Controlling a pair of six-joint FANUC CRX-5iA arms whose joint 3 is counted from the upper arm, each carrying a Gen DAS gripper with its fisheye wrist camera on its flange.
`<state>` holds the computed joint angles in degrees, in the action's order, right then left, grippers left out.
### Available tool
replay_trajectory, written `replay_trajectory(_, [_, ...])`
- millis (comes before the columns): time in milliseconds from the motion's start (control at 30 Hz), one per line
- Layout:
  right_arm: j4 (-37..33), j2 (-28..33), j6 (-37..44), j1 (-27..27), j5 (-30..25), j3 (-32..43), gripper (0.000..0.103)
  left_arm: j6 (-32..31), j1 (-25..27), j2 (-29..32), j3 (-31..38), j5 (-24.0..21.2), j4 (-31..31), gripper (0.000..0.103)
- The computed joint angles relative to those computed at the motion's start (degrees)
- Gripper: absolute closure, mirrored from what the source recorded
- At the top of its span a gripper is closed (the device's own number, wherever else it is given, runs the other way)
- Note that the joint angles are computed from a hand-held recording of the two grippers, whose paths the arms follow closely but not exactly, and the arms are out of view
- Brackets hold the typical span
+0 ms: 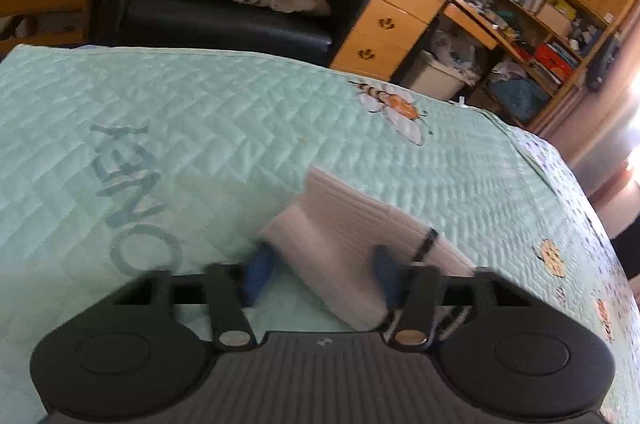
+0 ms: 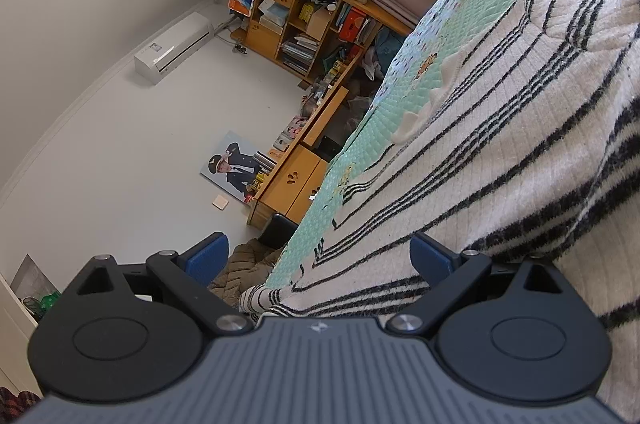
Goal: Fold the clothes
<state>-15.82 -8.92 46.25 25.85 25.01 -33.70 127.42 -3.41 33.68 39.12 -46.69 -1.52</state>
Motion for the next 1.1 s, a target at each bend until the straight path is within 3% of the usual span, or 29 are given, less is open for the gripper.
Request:
replay_trajectory(100, [0.32, 0.12, -0.47, -0.01, 0.42, -0.13, 0.006, -1.49, 0.57, 1.02, 2.32, -2.63, 1.44, 0.09])
replay_trajectory(200, [0.57, 0.22, -0.85, 0.0, 0.83, -0.25, 0.006, -3.41, 0.59, 0.44, 3.32, -2.95, 1.23, 0.095])
replay_trajectory(300, [0.81, 0.32, -1.23, 0.01, 1.23, -0.37, 0.006, -11.08, 0.96, -2.99, 0.41, 0.82, 6.2, 0.095])
replay_trajectory(400, [1.27, 0.39, -1.76, -0.07, 1.63, -0.6, 0.006, -19.96, 2.2, -9.24, -7.62, 8.67, 16.06, 0.095])
replay_trajectory(500, [1.41, 0.41, -1.83, -0.15, 1.54, -0.63, 0.006, -22.36, 2.81, -14.14, -12.9, 12.32, 18.69, 0.094])
replay_trajectory(600, [1.5, 0.42, -1.83, -0.2, 1.44, -0.62, 0.006, -17.03, 3.18, -14.23, -10.2, 3.89, 10.43, 0.088])
replay_trajectory(767, [1.79, 0.45, -2.22, -0.24, 1.6, -0.71, 0.006, -5.12, 3.49, -14.24, -8.77, -11.87, -0.48, 0.089])
replay_trajectory(833, [1.9, 0.42, -2.28, -0.32, 1.41, -0.65, 0.006, -2.29, 3.37, -16.11, -11.44, -13.96, -3.18, 0.086])
replay_trajectory(933, [1.45, 0.32, -1.76, -0.24, 1.06, -0.48, 0.006, -2.54, 3.62, -17.89, -14.09, -13.27, -3.12, 0.082])
replay_trajectory(1033, [0.8, 0.08, -1.11, -0.06, 0.77, -0.41, 0.006, -8.06, 3.23, -19.32, -17.3, -6.78, 0.03, 0.068])
replay_trajectory(1100, [0.96, 0.13, -1.34, -0.11, 0.81, -0.38, 0.006, -14.84, 2.48, -19.93, -19.74, -1.01, 4.06, 0.049])
